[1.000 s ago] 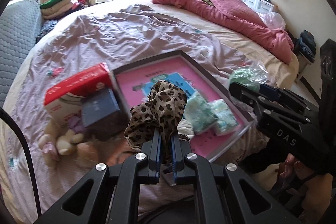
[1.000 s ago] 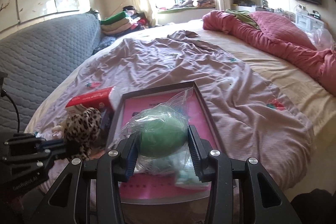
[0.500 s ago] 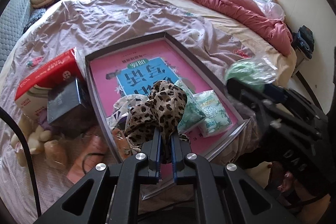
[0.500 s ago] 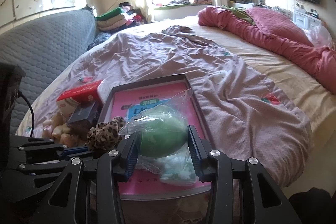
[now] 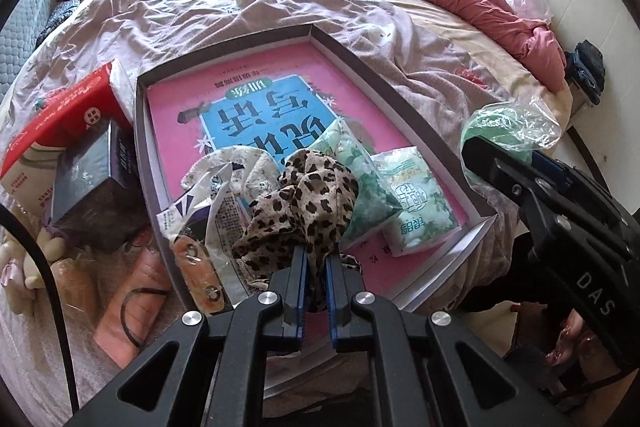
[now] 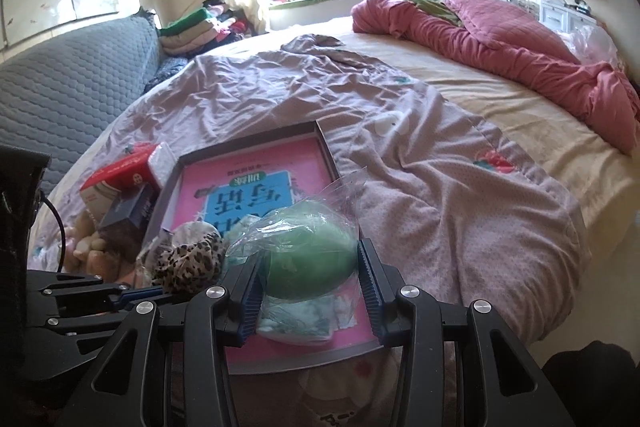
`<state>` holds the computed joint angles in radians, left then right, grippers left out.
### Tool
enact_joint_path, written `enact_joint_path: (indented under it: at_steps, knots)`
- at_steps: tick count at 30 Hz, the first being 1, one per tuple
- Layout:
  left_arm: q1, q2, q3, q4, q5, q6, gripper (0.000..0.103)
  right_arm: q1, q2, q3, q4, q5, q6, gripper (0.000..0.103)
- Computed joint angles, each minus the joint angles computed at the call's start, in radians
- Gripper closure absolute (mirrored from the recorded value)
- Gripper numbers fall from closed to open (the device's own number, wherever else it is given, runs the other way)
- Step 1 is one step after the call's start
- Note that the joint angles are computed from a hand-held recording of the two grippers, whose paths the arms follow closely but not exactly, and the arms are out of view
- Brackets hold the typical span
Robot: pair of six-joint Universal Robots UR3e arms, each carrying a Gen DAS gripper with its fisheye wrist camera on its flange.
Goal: Organize soft objects
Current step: 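Carry the scrunchie with the left gripper while the right carries the green ball over the tray, then lower and open the left gripper on the tray while the right releases the green ball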
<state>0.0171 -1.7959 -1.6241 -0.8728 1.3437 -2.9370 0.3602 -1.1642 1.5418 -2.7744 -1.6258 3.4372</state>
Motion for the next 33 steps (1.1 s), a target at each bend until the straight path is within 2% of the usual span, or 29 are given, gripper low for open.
enact_joint_path:
  at_steps: [6, 24, 30, 33]
  knots:
    - [-0.010, 0.001, -0.039, 0.049, 0.008, -0.003, 0.095, -0.002, 0.023, -0.006, 0.002, -0.002, -0.003, 0.058]
    - [-0.006, -0.030, -0.042, 0.077, -0.001, -0.001, 0.095, 0.014, 0.156, -0.117, 0.054, -0.021, 0.011, 0.057]
    - [-0.009, -0.034, -0.036, 0.074, -0.001, -0.005, 0.095, 0.007, 0.199, -0.170, 0.060, -0.002, 0.029, 0.056]
    - [-0.011, -0.038, -0.034, 0.078, 0.003, -0.008, 0.095, -0.005, 0.211, -0.175, 0.044, 0.039, 0.029, 0.055]
